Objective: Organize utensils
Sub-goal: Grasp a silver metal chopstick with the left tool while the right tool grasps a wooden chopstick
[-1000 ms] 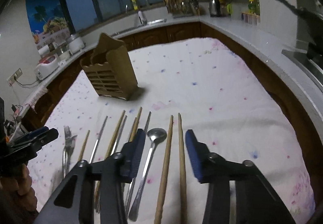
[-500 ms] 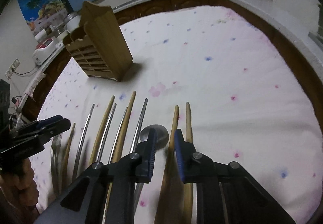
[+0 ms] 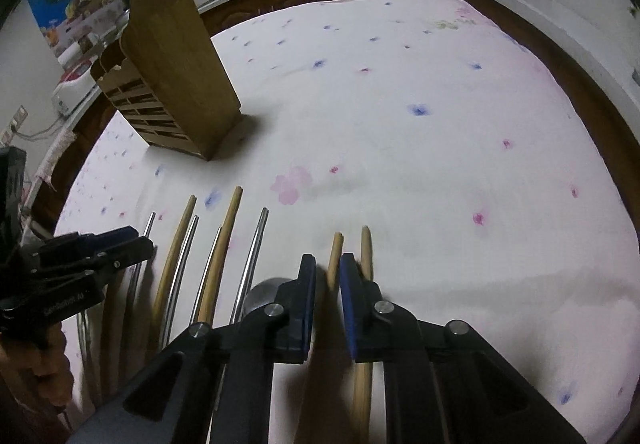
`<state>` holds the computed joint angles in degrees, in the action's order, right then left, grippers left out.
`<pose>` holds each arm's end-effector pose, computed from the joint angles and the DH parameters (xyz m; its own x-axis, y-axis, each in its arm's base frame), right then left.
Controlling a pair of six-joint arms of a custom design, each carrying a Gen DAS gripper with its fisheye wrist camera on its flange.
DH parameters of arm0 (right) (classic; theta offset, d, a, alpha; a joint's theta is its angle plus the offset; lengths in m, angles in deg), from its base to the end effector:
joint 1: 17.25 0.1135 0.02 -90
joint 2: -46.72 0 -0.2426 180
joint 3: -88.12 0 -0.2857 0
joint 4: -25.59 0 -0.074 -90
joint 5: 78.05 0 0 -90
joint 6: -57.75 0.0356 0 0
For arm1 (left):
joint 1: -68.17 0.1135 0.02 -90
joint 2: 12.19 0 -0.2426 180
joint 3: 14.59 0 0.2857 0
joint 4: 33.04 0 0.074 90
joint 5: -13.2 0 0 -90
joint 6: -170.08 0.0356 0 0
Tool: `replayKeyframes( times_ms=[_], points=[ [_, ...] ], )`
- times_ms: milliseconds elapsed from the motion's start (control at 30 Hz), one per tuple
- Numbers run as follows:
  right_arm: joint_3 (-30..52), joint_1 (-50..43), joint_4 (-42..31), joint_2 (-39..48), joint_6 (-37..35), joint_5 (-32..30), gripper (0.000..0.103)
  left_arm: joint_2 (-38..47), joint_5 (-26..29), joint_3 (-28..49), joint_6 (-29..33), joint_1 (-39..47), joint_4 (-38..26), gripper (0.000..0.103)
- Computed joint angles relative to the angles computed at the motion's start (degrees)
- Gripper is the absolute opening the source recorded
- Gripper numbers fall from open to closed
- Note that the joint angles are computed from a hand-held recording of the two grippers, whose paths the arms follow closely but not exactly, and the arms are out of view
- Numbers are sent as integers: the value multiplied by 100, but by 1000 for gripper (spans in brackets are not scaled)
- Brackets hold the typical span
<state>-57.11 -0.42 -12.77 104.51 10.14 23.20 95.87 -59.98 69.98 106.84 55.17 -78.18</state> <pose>0.1990 0.0529 0.1114 -0.7517 0.4634 -0.4692 0.4228 0.8847 0.1964 0.3841 -0.0993 0.1296 -0.6670 0.5963 -0.4467 0.6926 0.7173 -0.0765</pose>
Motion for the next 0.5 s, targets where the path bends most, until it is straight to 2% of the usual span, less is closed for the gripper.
replayKeyframes(
  times_ms=[100, 133, 167, 200, 333, 500],
  points=[
    [147, 200, -47, 261, -71, 282, 13, -114, -220, -229, 61, -127, 300, 18],
    [151, 252, -68, 282, -65, 390, 9, -127, -224, -273, 63, -149, 364, 15],
    [128, 254, -42, 259, -47, 391, 9, -126, -214, -290, 58, -166, 402, 8],
    [62, 212, -5, 170, -14, 347, 8, -144, -219, -303, 43, -179, 414, 6],
    [-162, 84, 20, -297, 127, 134, 5, -179, -174, -346, -7, -152, 420, 4],
    [-148, 341, -450, -991, 345, 353, 5, -426, 338, -333, -41, 140, 168, 3]
  ],
)
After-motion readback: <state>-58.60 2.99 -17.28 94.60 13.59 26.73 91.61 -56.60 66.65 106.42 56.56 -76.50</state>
